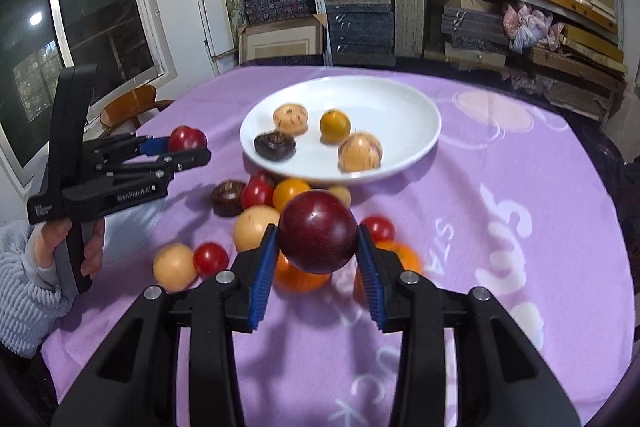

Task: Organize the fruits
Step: 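Grasp the dark red plum with the right tool while the left tool holds the red fruit, then lower both dark red fruits onto the white plate and open both tools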

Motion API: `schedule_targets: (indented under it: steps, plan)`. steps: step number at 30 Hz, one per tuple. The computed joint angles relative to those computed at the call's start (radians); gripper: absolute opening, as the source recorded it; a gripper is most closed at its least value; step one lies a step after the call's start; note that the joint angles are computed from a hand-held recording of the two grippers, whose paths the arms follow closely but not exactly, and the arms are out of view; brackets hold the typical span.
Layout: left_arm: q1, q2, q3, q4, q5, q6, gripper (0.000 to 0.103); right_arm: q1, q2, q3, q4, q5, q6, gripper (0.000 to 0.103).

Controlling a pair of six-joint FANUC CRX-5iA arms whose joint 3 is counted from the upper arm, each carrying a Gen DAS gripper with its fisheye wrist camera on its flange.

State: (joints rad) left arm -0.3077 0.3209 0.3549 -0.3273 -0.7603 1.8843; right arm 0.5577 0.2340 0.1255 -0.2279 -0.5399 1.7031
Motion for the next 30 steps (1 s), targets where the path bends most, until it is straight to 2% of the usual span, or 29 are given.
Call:
schedule_targets:
  steps: [5,11,15,21,23,25,27,29,30]
  plan:
    - [-0.004,0.092,0.150,0.026,-0.029,-0.034,0.041,0.018,0.104,0.154,0.150,-0.028,-0.147,0.039]
    - [-0.007,0.229,0.340,0.052,-0.112,-0.072,0.041,0.021,0.274,0.357,0.223,-0.148,-0.225,0.038]
    - [0.007,0.289,0.407,0.083,-0.154,-0.095,0.041,0.028,0.349,0.439,0.258,-0.196,-0.243,0.039]
    - [0.028,0.315,0.411,0.120,-0.151,-0.091,0.046,0.024,0.391,0.481,0.258,-0.203,-0.223,0.039]
    - [0.037,0.312,0.398,0.137,-0.138,-0.087,0.054,0.027,0.392,0.475,0.266,-0.195,-0.221,0.039]
    - [0.037,0.307,0.391,0.128,-0.128,-0.065,0.070,0.023,0.392,0.478,0.249,-0.198,-0.204,0.041]
    - [0.041,0.287,0.365,0.130,-0.110,-0.051,0.075,0.016,0.378,0.467,0.229,-0.185,-0.198,0.045]
    - [0.055,0.257,0.327,0.156,-0.091,-0.047,0.076,-0.004,0.339,0.440,0.167,-0.155,-0.180,0.048]
    - [0.065,0.239,0.305,0.172,-0.081,-0.046,0.076,-0.016,0.314,0.424,0.129,-0.136,-0.167,0.053]
